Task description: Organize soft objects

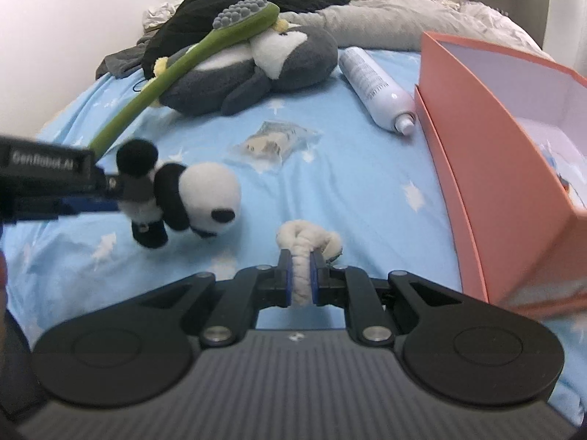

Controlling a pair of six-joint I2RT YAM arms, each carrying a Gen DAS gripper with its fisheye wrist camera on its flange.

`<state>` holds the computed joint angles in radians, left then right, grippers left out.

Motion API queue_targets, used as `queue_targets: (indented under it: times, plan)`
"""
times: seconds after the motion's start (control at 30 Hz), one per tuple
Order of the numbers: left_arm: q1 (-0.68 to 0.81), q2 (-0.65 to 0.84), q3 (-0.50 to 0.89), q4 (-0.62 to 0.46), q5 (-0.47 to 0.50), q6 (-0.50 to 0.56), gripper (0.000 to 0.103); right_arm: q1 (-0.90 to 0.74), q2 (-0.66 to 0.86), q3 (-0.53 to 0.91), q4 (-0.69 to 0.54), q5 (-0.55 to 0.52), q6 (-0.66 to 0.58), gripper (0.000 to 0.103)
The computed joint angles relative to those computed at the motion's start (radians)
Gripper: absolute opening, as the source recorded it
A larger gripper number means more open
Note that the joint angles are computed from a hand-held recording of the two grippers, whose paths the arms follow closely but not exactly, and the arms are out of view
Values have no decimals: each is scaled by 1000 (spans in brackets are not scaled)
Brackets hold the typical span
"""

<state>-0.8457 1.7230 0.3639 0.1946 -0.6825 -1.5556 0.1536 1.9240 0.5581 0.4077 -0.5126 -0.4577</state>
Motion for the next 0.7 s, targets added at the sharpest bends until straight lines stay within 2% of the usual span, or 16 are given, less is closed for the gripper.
queue_targets:
  times: [0.1, 0.2, 0.27, 0.33, 0.37, 0.47, 0.63, 0.7]
  plan:
    - [-40, 31, 15, -18, -4, -58, 40, -19, 7, -7, 1, 10, -6, 15]
    - [-30, 11, 12, -24, 15, -31, 45, -28, 35, 6, -13, 30, 1, 17]
    - [-13, -10, 6, -35, 39, 8, 51, -33, 48, 12, -14, 32, 3, 26]
    - [-5, -20, 8, -50, 54, 57, 57, -37, 56, 8, 3, 32, 13, 48]
    - [0, -23, 11, -62, 52, 81, 62, -42, 58, 2, 21, 27, 18, 50]
    - [-9, -31, 40, -159, 30, 116, 71, -49, 67, -6, 60, 5, 16, 51]
    - [1, -59, 51, -218, 19, 233, 73, -38, 99, -1, 117, -10, 23, 50]
    - [23, -57, 60, -210, 33, 326, 73, -26, 117, 0, 141, -17, 7, 50]
